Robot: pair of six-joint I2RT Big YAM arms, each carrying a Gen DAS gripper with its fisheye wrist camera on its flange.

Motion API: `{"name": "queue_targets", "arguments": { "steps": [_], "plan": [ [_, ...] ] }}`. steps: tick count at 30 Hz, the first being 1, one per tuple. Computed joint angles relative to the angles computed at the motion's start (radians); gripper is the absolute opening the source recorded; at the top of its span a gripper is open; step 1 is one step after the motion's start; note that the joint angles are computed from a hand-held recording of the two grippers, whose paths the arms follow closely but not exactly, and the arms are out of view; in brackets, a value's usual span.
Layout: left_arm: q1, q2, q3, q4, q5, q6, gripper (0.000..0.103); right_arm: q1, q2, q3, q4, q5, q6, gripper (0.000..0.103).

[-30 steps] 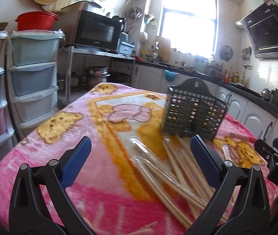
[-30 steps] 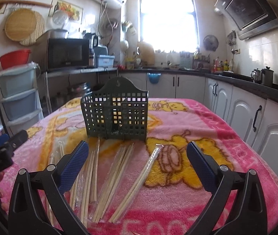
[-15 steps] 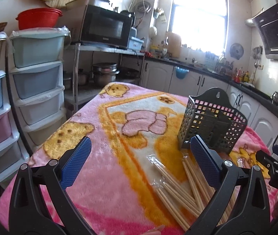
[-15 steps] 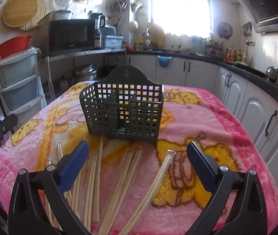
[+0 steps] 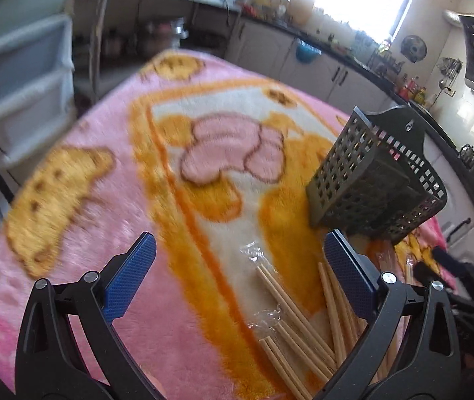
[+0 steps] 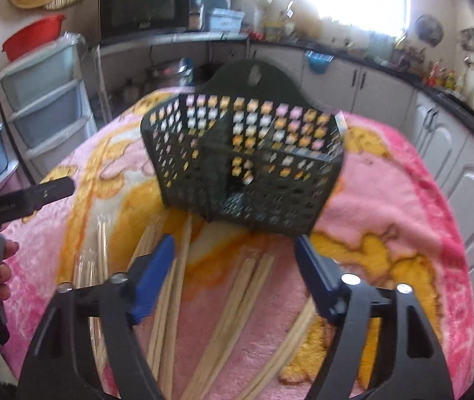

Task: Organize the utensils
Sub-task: 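Move the right gripper down toward the wrapped chopsticks beside the basket, then close the right gripper on one wrapped chopstick pair, then lift the chopsticks with the right gripper and lower them into the green basket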

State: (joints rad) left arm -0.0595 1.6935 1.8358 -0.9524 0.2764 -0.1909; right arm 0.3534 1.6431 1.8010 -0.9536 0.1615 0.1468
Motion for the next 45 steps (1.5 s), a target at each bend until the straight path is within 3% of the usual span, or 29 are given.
{"name": "queue_targets", "arguments": {
  "steps": [3,6,13,19,30,37,45],
  "plan": [
    [0.010,0.030,0.022,-0.029,0.076,-0.004,0.083,-0.007,0.041,0.036,-0.057,-0.028,0.002,0.042],
    [0.024,0.066,0.058,-0.072,0.158,-0.023,0.071,-0.014,0.066,0.054,-0.078,-0.041,0.013,0.036],
    [0.041,0.146,0.139,-0.165,0.301,-0.083,0.050,-0.034,0.108,0.096,-0.121,-0.082,0.034,0.034],
    [0.041,0.171,0.167,-0.180,0.309,-0.094,0.043,-0.043,0.160,0.147,-0.149,-0.097,0.051,0.031],
    [0.003,0.175,0.174,-0.190,0.196,0.008,0.016,-0.083,0.129,0.083,-0.095,-0.150,0.105,0.008],
    [0.004,0.168,0.148,-0.161,0.231,0.043,0.002,-0.128,0.064,0.009,-0.042,-0.224,0.127,0.008],
    [0.015,0.121,0.150,-0.093,0.302,0.051,0.002,-0.158,-0.033,-0.074,0.042,-0.302,0.106,0.007]
  ]
}}
